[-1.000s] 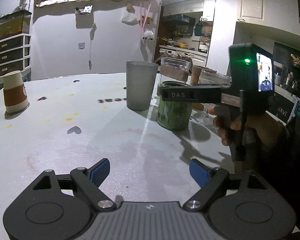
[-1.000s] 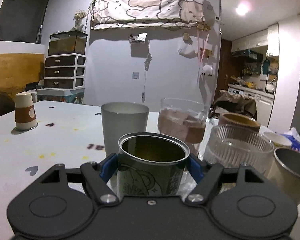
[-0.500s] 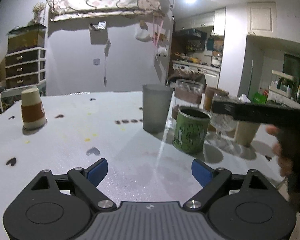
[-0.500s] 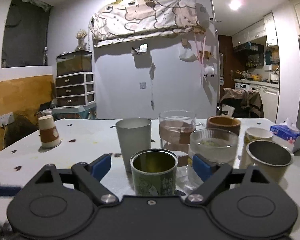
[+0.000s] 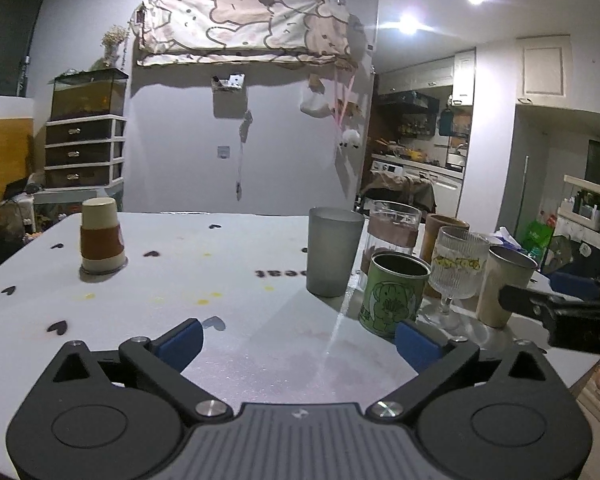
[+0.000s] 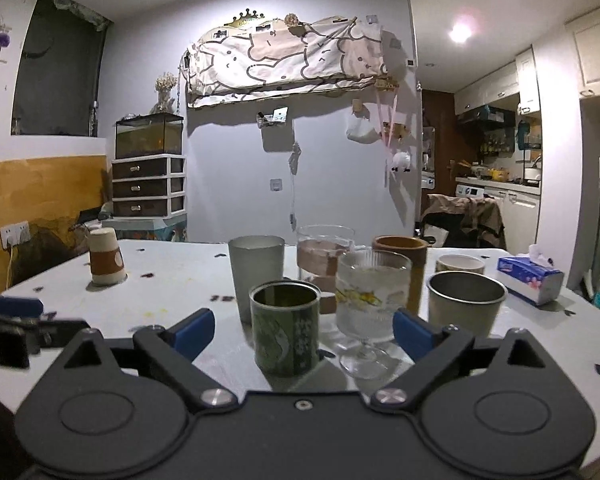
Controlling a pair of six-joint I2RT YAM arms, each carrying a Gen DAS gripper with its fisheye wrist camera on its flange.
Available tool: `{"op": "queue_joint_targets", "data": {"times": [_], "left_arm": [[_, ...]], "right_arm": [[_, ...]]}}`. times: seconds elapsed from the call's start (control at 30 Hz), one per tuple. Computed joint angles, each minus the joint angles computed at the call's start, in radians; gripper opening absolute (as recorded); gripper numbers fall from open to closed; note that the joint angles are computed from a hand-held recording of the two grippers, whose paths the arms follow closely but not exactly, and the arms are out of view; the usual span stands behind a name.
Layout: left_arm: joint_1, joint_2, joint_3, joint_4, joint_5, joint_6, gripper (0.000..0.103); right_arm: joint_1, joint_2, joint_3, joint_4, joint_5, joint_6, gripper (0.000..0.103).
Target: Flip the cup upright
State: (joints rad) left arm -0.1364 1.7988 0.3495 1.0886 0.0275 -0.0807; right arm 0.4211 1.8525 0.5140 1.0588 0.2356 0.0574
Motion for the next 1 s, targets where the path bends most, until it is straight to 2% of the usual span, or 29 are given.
{"op": "queue_joint_targets", "data": {"times": [0.3, 1.0], "left_arm": [[-0.021, -0.028, -0.024, -0.024, -0.054, -0.003, 0.103], [-0.041, -0.032, -0.037, -0.018, -0.093, 0.004, 0.103]], "right_arm": [[-0.003, -0.05, -0.067, 0.016, 0.022, -0.01, 0.103], [-0.003, -0.067, -0.106, 0.035, 0.041, -0.001, 0.103]]}}
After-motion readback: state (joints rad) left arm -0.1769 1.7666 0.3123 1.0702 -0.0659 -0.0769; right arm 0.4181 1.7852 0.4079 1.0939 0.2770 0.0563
